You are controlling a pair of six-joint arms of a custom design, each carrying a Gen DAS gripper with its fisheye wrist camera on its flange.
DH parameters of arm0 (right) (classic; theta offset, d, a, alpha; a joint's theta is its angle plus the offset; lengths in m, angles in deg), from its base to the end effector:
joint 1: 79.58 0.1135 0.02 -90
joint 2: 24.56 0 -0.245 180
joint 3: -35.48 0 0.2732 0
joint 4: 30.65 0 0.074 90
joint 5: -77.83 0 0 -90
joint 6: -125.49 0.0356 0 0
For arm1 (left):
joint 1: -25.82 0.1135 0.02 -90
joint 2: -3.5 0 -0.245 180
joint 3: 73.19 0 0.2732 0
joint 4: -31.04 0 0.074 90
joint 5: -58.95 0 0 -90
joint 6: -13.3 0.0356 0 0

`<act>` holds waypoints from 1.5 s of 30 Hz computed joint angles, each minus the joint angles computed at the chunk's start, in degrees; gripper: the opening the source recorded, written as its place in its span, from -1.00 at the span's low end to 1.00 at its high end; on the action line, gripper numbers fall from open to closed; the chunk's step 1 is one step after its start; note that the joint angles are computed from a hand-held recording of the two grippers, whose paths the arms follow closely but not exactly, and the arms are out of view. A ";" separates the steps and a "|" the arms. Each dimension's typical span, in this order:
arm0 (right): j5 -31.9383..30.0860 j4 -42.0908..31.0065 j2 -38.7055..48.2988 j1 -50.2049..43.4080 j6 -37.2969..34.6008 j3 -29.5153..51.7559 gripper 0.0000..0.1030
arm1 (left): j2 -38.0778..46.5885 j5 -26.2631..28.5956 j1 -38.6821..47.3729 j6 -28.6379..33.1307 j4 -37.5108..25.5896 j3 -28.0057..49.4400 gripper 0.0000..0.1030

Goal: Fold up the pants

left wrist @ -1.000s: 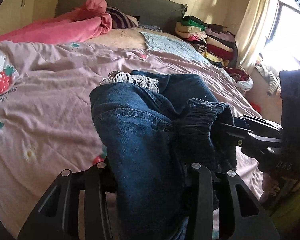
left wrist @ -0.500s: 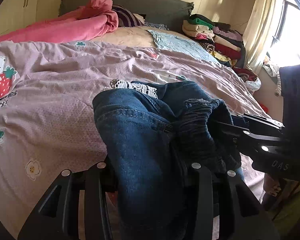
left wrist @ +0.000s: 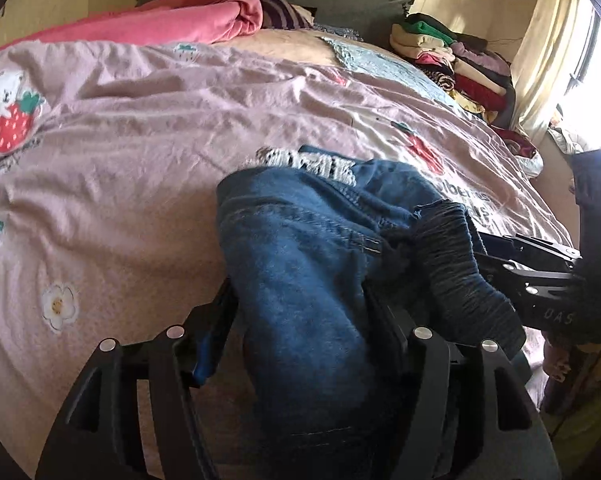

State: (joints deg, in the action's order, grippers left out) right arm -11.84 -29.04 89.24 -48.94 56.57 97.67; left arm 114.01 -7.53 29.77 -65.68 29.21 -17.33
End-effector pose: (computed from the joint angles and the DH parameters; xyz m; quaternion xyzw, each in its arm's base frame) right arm 0.3090 0.1828 0.0396 -0.0773 0.9365 0.1467 0.3090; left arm 0.3230 0.0081 0.0312 0.1165 0.9320 -0.1567 0.3053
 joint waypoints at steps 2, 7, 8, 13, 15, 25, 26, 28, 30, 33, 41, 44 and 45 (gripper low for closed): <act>-0.22 0.03 0.59 -0.16 0.72 0.17 -0.09 | 0.99 0.43 0.28 -0.01 0.31 0.12 0.21; 0.75 0.10 0.43 0.22 1.32 -0.21 -0.04 | 0.95 1.09 0.67 0.07 0.74 -0.28 0.21; 0.99 -0.05 0.31 0.30 1.41 -0.21 -0.03 | 0.84 1.15 0.73 0.08 0.74 -0.40 0.21; 2.23 -0.61 -1.47 0.85 2.31 -1.38 0.02 | -0.92 0.93 0.89 0.05 2.23 -2.39 0.25; 3.02 -0.73 -2.48 1.22 2.45 -2.12 0.03 | -2.42 0.85 0.94 0.10 2.76 -3.71 0.25; 6.54 1.43 -11.29 3.51 5.14 -9.81 0.47 | -9.38 2.72 2.62 0.42 1.79 -8.45 0.43; 6.90 1.65 -12.24 3.74 5.24 -10.61 0.50 | -10.29 2.87 2.87 0.50 1.75 -9.10 0.52; 8.42 1.99 -14.80 4.71 5.43 -12.53 0.59 | -12.63 3.04 3.34 0.71 1.50 -10.69 0.63; 9.64 2.42 -17.64 5.85 5.67 -14.61 0.65 | -14.96 3.18 3.76 0.88 0.88 -12.05 0.79; 12.78 2.73 -22.47 8.47 6.03 -17.71 0.78 | -19.85 1.33 3.95 1.50 0.53 -15.18 0.89; 25.55 -0.72 -35.01 17.44 6.87 -23.32 0.82 | -36.54 0.40 6.00 3.85 -5.64 -22.95 0.91; 29.45 -2.93 -39.58 20.14 7.31 -24.96 0.82 | -44.27 0.33 6.91 4.71 -9.26 -26.04 0.91; 30.70 -4.12 -41.04 20.94 7.58 -25.28 0.82 | -47.66 0.97 7.64 5.06 -11.09 -27.17 0.91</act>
State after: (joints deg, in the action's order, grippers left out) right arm 18.86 -33.16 48.20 -28.01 64.15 72.39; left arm 66.35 -6.56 37.41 -60.63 18.12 -44.50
